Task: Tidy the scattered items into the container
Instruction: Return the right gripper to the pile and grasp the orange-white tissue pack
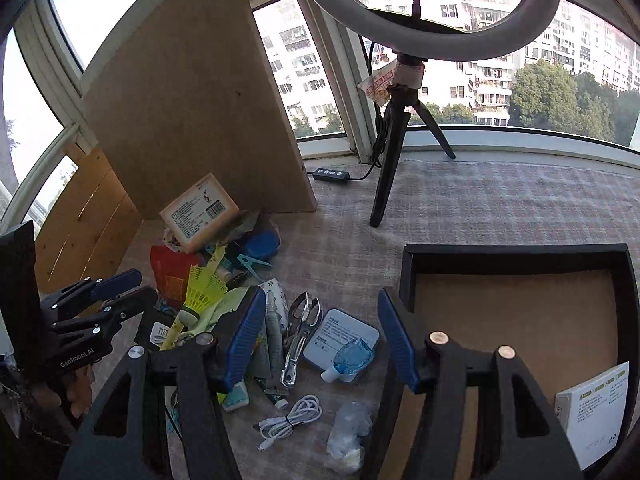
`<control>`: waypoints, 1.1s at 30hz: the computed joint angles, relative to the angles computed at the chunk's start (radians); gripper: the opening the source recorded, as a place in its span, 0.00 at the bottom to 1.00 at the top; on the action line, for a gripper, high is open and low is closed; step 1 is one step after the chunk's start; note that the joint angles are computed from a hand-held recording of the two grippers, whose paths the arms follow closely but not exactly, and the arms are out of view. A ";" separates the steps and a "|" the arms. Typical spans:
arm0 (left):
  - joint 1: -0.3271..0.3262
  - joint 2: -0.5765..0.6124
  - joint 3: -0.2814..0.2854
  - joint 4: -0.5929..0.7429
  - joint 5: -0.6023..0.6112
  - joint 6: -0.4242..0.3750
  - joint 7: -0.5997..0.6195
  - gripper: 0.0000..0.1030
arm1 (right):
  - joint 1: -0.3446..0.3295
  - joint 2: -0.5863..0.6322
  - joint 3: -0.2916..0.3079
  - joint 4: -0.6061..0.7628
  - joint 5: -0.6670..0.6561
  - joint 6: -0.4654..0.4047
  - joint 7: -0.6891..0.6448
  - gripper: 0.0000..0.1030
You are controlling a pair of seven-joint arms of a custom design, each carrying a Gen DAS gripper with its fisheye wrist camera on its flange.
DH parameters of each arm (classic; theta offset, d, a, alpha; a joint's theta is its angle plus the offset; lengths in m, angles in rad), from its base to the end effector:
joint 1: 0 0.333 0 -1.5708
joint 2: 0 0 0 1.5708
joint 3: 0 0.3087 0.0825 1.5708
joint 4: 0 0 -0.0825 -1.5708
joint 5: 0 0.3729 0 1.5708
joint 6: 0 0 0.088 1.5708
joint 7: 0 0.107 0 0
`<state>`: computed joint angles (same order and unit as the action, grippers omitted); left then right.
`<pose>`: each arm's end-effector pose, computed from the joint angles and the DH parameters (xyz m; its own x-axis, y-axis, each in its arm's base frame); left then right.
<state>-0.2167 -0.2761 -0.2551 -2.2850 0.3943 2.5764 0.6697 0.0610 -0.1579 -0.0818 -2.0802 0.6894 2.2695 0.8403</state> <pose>0.4394 -0.2408 0.5198 0.1099 -0.9891 0.0976 -0.7871 -0.1466 -0.5992 0.5329 0.0030 0.5346 0.4136 -0.8520 -0.3209 -0.8130 -0.1870 -0.5514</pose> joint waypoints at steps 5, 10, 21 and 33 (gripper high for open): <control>0.047 -0.028 0.091 -0.061 -0.045 0.034 0.137 0.44 | 0.070 0.153 0.077 0.162 -0.008 -0.018 0.145 0.60; 0.078 0.012 0.140 -0.066 -0.121 0.098 0.271 0.44 | 0.112 0.338 0.124 0.376 -0.028 -0.081 0.343 0.65; 0.109 0.164 0.164 0.035 -0.313 0.139 0.640 0.42 | 0.121 0.595 0.167 0.635 -0.046 -0.144 0.659 0.65; 0.117 0.221 0.136 0.041 -0.572 0.203 0.834 0.42 | 0.181 0.700 0.185 0.774 -0.180 -0.183 0.769 0.76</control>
